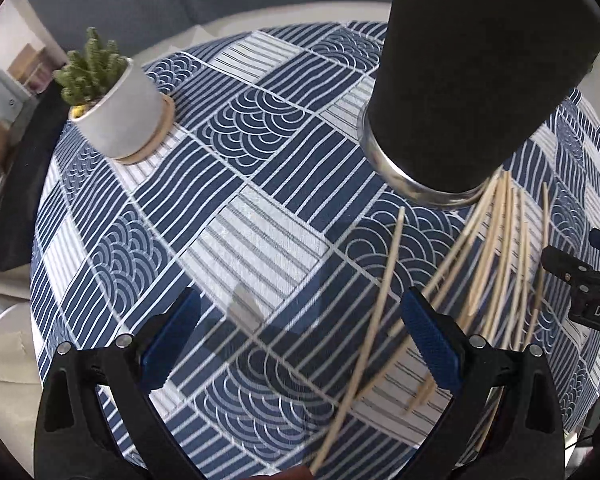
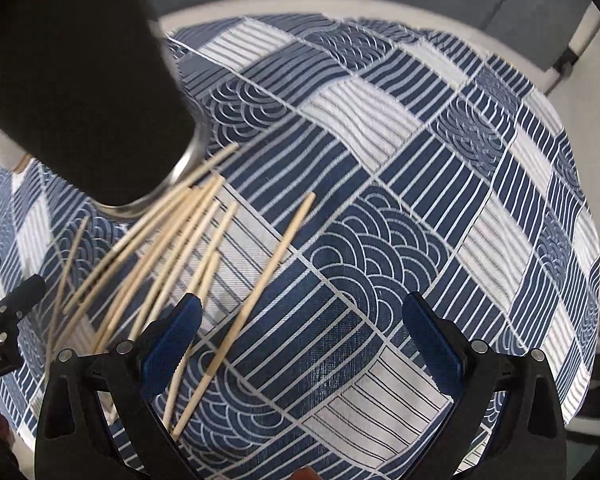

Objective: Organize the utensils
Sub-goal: 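Lower both tools to the chopsticks and close each on one chopstick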

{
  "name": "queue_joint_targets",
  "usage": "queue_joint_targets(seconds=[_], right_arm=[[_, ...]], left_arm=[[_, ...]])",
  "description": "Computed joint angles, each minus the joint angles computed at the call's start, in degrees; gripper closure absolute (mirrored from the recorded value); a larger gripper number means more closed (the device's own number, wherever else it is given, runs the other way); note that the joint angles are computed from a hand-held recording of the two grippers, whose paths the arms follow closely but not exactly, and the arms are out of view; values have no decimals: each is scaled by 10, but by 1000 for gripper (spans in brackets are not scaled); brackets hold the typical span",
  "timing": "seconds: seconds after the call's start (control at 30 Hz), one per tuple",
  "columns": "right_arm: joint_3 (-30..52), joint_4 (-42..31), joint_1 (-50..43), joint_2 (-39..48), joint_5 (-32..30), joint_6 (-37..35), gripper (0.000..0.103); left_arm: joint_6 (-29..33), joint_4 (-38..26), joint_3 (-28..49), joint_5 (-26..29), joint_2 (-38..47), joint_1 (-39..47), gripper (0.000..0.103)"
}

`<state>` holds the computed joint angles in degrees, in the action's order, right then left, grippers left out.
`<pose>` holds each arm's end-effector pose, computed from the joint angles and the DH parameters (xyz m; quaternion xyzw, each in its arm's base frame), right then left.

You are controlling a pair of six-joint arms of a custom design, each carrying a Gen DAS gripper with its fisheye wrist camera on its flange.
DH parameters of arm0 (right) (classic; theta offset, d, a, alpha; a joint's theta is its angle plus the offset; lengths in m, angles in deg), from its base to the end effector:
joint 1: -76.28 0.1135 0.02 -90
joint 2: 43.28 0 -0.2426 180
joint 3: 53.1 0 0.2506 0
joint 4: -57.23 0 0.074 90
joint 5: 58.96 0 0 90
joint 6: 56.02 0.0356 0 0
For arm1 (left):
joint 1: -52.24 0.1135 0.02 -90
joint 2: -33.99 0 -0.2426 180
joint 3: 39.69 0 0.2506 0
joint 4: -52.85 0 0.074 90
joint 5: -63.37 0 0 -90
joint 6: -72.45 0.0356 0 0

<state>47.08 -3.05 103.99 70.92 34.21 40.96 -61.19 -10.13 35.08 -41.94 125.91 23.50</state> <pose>0.3482 0.1806 0.1686 -0.1744 0.9748 0.0145 0.1385 0.2554 -0.1294 0.1753 -0.1394 0.9776 0.0568 0.1472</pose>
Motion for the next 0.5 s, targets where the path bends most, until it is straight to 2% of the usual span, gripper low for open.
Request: queue_joint_targets(seconds=[0.13, 0.3, 0.43, 0.5], right_arm=[[13, -9, 0, 25, 8, 11, 7], [-2, 6, -10, 23, -20, 33, 6], [-10, 17, -10, 23, -19, 41, 6], [-19, 25, -8, 18, -17, 45, 6]], left_arm=[[35, 21, 9, 25, 31, 19, 5], [57, 57, -6, 65, 46, 44, 4], [71, 56, 0, 68, 50, 52, 4], [82, 98, -34, 47, 27, 48, 4]])
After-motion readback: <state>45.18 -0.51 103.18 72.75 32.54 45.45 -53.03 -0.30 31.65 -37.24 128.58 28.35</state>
